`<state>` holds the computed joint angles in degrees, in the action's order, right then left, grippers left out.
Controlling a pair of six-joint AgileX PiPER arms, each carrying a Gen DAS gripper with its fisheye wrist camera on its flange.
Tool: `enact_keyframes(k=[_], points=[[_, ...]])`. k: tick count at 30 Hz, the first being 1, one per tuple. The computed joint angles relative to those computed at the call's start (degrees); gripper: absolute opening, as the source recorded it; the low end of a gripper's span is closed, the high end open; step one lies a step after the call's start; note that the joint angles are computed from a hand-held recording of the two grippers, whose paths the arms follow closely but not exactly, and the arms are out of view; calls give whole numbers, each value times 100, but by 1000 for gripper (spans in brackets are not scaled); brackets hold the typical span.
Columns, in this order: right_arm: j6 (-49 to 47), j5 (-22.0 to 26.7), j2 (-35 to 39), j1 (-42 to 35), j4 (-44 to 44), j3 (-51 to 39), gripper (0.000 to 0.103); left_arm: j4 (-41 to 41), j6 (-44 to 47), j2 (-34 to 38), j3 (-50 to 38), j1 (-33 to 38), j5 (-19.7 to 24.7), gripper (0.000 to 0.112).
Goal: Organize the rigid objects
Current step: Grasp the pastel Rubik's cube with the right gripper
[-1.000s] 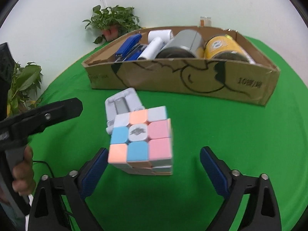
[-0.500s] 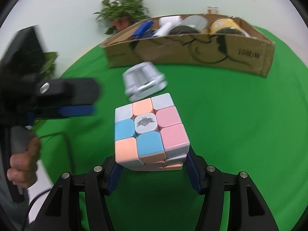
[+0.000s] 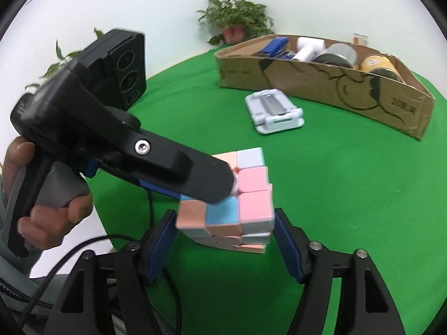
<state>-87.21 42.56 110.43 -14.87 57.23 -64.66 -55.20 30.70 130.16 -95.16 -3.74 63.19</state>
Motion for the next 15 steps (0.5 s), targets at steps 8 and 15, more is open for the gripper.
enact_keyframes(k=[8, 15], points=[[251, -227, -29, 53, 208, 167, 56, -135, -389, 64, -58, -105, -165, 97], [1542, 905, 501, -410, 150, -548, 55, -32, -720, 300, -458, -81, -65, 69]])
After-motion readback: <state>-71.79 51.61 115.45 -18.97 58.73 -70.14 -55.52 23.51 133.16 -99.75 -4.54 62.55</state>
